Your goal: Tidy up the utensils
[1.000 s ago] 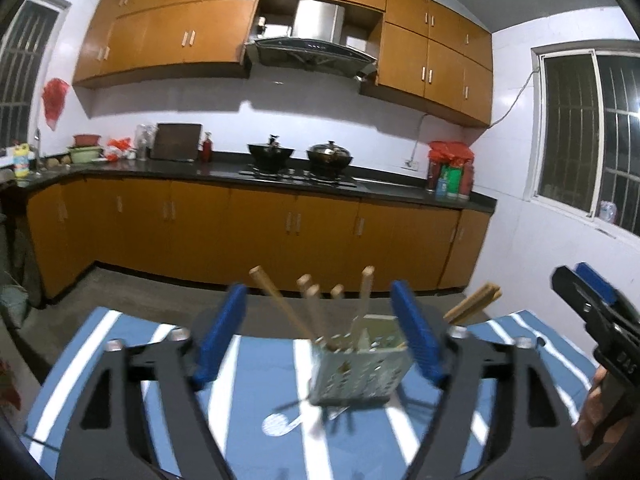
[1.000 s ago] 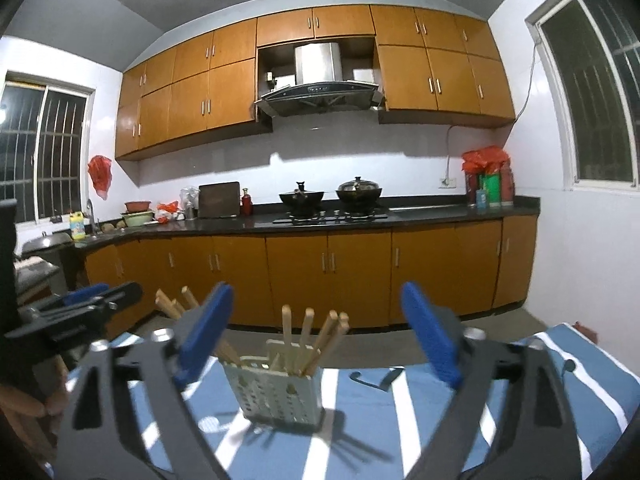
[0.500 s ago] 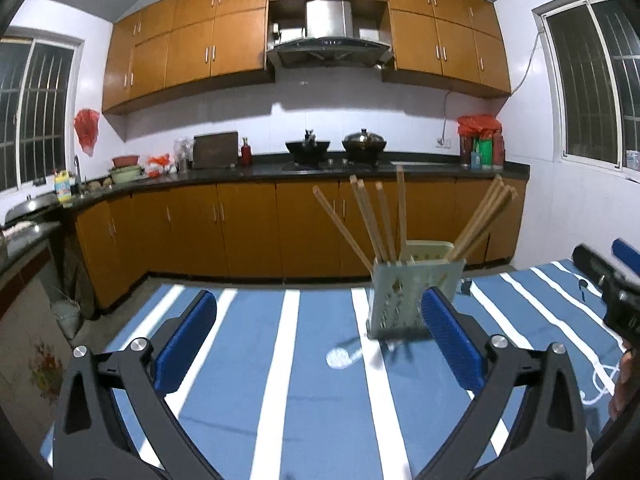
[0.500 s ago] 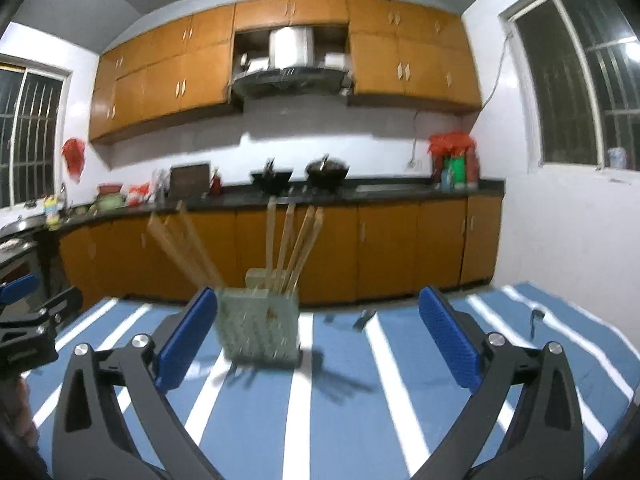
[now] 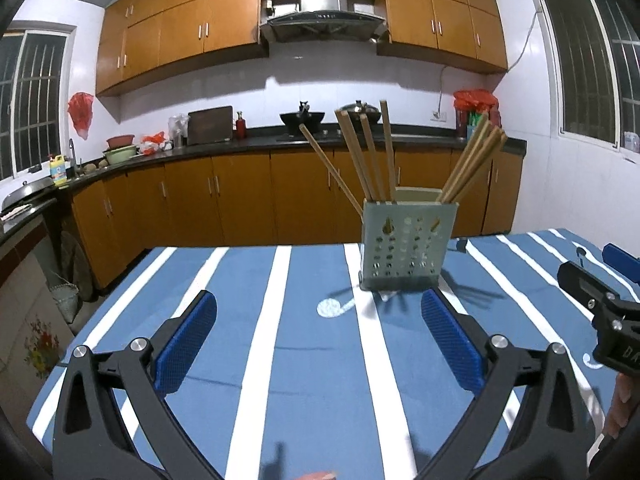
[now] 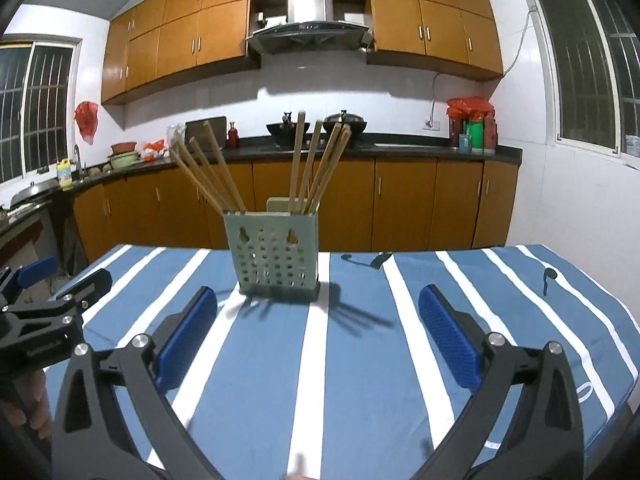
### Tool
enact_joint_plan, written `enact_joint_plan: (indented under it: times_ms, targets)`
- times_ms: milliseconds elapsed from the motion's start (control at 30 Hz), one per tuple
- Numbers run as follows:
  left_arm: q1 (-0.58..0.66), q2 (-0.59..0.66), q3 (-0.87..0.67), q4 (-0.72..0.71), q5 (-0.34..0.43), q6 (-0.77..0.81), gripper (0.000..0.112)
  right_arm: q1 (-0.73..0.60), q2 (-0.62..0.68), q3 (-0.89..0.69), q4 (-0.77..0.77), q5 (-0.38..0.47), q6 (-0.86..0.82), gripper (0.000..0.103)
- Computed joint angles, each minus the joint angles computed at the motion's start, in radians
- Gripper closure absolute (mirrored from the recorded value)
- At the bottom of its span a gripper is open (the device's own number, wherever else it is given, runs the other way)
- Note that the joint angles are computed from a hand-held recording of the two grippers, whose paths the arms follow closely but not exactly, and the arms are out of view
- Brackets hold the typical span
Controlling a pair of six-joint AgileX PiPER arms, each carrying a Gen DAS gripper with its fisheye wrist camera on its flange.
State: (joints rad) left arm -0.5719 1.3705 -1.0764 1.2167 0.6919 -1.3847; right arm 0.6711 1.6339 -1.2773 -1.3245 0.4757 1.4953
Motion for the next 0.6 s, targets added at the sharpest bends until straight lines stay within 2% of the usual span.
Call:
enact_joint_plan:
  times_ms: [600]
  targets:
    - [-0.005,0.010,0.040,-0.044,-0.007,-0.007,0.011,-0.035,0.030,0.029,0.070,-0.023,-0.017,0.004]
